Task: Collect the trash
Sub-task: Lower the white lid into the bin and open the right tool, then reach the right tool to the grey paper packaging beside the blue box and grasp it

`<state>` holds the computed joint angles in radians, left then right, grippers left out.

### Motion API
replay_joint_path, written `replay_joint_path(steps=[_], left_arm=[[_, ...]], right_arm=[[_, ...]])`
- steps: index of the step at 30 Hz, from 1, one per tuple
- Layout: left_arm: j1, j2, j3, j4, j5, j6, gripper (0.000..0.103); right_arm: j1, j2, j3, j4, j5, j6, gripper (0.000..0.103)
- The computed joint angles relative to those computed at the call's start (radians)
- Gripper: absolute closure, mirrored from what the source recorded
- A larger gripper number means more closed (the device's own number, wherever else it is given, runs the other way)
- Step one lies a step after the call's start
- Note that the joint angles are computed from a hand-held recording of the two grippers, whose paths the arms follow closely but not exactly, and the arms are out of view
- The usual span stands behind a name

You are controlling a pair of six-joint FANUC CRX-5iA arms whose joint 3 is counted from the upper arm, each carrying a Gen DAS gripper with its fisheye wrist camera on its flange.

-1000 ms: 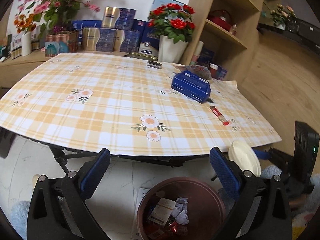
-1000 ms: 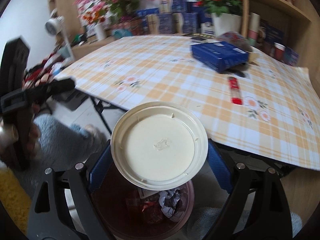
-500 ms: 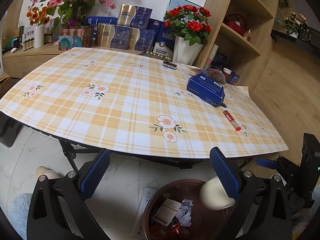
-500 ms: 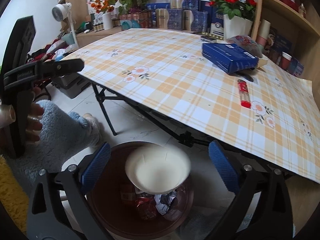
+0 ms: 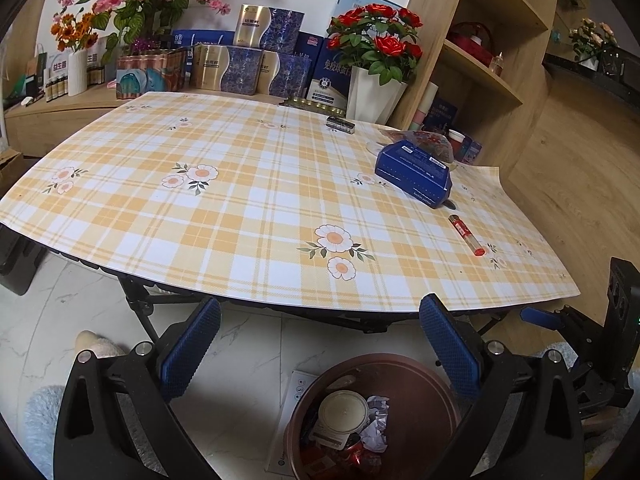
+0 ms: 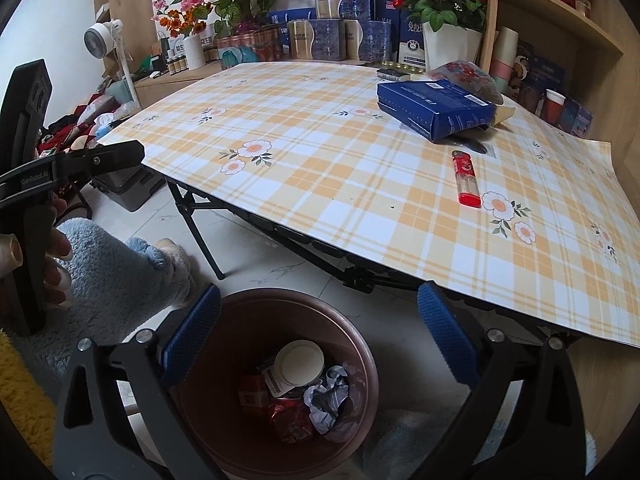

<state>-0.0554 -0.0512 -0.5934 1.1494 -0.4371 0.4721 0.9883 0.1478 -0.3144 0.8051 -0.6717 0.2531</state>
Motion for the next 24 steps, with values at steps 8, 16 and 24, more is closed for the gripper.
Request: replay_joint_path(steps=[8,16,24], left_arm=[[0.005,0.003,0.004,-0.024,-0.003,0.019,0.006],[-0.011,0.001,0.016,-0.056,0.025,-0.003,0.006],[-0.075,0.033,0.057,0.150,0.086,-0.307,0.006]], right_arm=[[-0.007,-0.006,-0.010,0.017,-0.011,-0.054,0.006],[-0.038,-0.040,-0.055,0.073,0.003,-0.204,0.006],[-0.127,-0.088,-0.073,0.098,0.001,-0.266,0.006]])
